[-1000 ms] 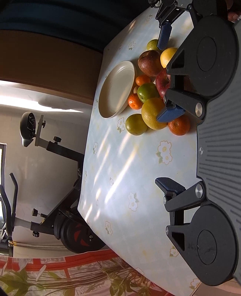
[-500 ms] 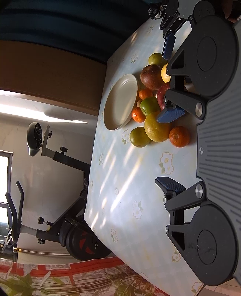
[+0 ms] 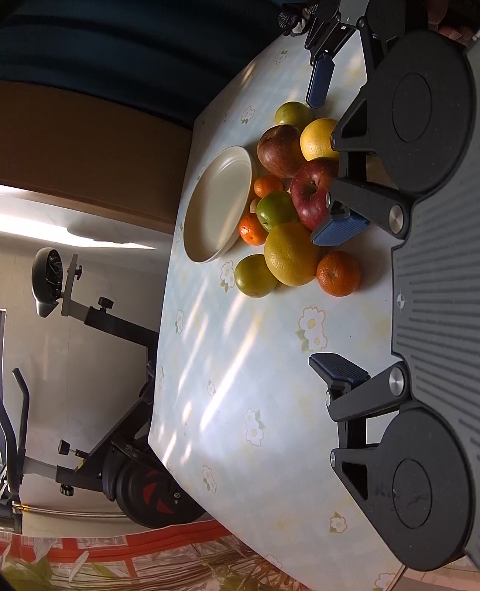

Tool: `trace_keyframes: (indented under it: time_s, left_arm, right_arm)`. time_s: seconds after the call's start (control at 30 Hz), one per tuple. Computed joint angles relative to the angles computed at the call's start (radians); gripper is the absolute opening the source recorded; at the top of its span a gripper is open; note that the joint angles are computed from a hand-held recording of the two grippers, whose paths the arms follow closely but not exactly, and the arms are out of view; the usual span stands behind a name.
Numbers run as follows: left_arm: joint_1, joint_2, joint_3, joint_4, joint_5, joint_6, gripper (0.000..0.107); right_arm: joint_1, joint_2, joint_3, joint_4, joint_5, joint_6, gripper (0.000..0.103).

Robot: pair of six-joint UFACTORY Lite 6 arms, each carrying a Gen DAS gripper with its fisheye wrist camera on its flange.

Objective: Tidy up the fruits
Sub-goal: 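Move both grippers forward over the fruit pile, then grasp a tangerine with the left gripper while the right gripper grasps a green-yellow citrus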

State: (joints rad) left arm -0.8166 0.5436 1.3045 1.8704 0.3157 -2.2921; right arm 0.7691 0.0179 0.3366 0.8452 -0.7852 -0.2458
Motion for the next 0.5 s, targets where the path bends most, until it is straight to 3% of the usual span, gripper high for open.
trace_keyframes:
  time_s: [0.13,0.2,0.27,0.5]
  left_arm:
    - [0.028,0.063,0.053,0.091,-0.100,-0.036,0.059]
    - [0.035,0.096,0.087,0.048,-0.113,0.018,0.054]
    - [0.043,0.114,0.105,0.036,-0.124,0.031,0.053]
    - [0.079,0.144,0.125,0.262,-0.179,-0.165,0.053]
  right_arm:
    - [-0.013,-0.010,-0.013,-0.011,0.001,0.013,0.076]
    - [-0.020,-0.017,-0.022,-0.012,0.001,0.019,0.075]
    - [-0.033,-0.022,-0.031,-0.027,0.001,0.037,0.075]
    - [-0.073,0.002,-0.021,-0.075,0.007,0.081,0.075]
